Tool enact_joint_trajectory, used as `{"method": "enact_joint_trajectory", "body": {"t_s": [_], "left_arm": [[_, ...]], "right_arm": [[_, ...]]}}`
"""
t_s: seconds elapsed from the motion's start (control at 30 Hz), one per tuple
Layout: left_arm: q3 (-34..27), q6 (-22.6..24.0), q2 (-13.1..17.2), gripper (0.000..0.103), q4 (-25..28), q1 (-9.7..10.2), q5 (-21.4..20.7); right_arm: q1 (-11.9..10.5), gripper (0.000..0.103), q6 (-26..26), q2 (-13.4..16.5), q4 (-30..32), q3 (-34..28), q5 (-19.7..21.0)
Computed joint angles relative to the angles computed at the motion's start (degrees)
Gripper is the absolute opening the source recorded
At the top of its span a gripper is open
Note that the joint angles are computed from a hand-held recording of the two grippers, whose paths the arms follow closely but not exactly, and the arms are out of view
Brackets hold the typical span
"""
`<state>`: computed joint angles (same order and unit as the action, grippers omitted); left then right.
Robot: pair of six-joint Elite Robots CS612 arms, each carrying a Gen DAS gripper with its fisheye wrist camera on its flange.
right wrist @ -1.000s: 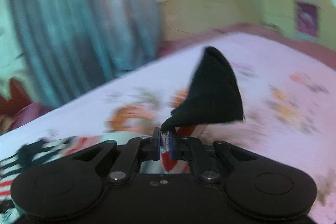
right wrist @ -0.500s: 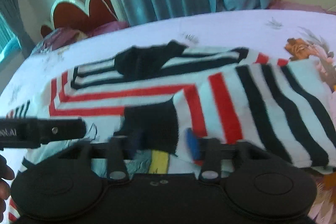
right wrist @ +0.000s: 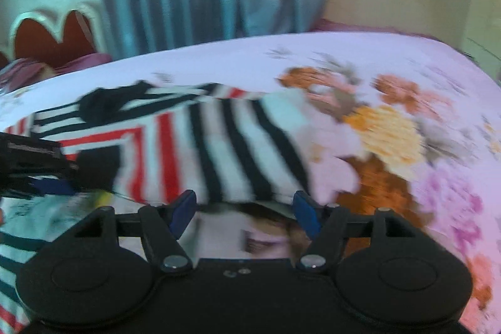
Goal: Fold small clothes
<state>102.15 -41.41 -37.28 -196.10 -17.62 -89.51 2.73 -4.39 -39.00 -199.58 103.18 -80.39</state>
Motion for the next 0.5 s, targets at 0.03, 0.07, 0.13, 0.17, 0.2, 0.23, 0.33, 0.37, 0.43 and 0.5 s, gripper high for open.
{"method": "enact_joint_trajectory", "body": {"t_s": [0.03,0.07,0.13,0.17,0.2,0.23,0.33,0.37,0.43,0.5], "left_arm": [[-0.24,-0.20,0.31,0.011,-0.51,0.16,-0.71],[-0.50,-0.53,0.51,0.008,-0.39,0.26,-1.29],[-0.20,-0.05,0.74,0.007,-3.10,-0.05,0.36],[-0.02,0.78,0.65,0.007,-4.69,-0.24,1.21],[0.08,1.02,0.47,0.007,-6.22,-0.25,1.53],[0.18,0.76,0.20,0.007,-7.70,-0.19,1.74],[0.74,0.69,-1.02,0.007,-12.10,0.30,3.15],[1.11,1.59,-1.62,0.007,-13.67,0.37,4.54],[2.22,3.02,-2.68,0.007,-16.07,0.75,7.15],[3.33,3.61,-3.42,0.007,-17.41,1.15,10.21]], "right_arm": [[-0.06,0.069,0.90,0.31,0.28,-0.26,-1.33],[-0.20,0.069,1.81,0.45,0.86,-0.43,-2.26],[-0.54,0.069,3.38,0.78,2.48,-0.94,-2.36],[-0.78,0.069,3.91,0.83,3.25,-0.99,-2.02],[-0.77,0.069,4.19,0.99,3.79,-1.30,-1.98],[-0.68,0.069,4.25,1.21,4.18,-1.66,-1.92],[-0.15,0.069,4.71,1.88,5.12,-2.91,-1.62],[-0.06,0.068,5.53,2.06,5.57,-3.37,-0.88],[0.11,0.066,6.50,2.46,6.17,-4.27,0.25],[0.40,0.054,7.08,2.80,6.09,-4.98,1.07]]}}
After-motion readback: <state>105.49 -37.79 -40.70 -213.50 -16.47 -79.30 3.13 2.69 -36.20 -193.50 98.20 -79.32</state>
